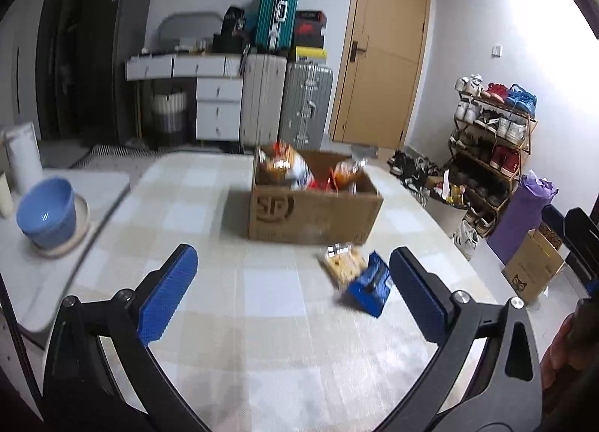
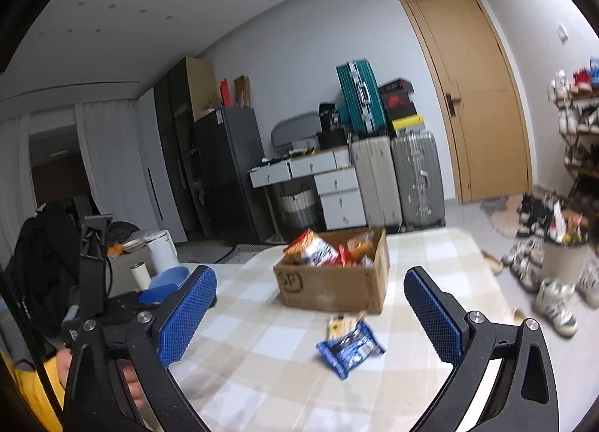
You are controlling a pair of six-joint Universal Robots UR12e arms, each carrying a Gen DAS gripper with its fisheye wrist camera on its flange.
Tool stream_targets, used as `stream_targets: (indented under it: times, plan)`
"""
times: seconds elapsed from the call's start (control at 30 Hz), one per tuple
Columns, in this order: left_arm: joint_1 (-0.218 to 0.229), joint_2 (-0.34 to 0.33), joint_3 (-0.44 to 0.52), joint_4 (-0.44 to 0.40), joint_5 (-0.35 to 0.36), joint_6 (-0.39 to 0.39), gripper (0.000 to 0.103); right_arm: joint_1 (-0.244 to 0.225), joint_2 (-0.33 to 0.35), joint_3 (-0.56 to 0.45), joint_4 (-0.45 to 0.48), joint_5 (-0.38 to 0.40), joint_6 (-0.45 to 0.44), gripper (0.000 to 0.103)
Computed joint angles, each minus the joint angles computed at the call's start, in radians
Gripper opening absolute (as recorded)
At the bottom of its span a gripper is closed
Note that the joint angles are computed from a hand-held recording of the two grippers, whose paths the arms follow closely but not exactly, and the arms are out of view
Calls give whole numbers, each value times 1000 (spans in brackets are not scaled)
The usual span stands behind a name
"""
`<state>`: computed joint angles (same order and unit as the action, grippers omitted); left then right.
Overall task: Organize snacks
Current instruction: 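Open both tools to release the snacks and withdraw from the box, then grasp the blue cookie bag with the right tool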
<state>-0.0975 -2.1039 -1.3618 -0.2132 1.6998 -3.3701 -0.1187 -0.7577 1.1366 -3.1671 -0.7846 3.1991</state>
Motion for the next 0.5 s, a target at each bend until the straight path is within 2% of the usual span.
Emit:
stream_targets:
  times: [0.23, 0.5]
  plan:
    - [8, -70, 66, -58, -23, -31, 103, 15, 7, 0, 55, -9, -24, 102]
    - [6, -68, 73, -78, -33, -16, 103, 25, 11, -1, 131, -11, -59, 102]
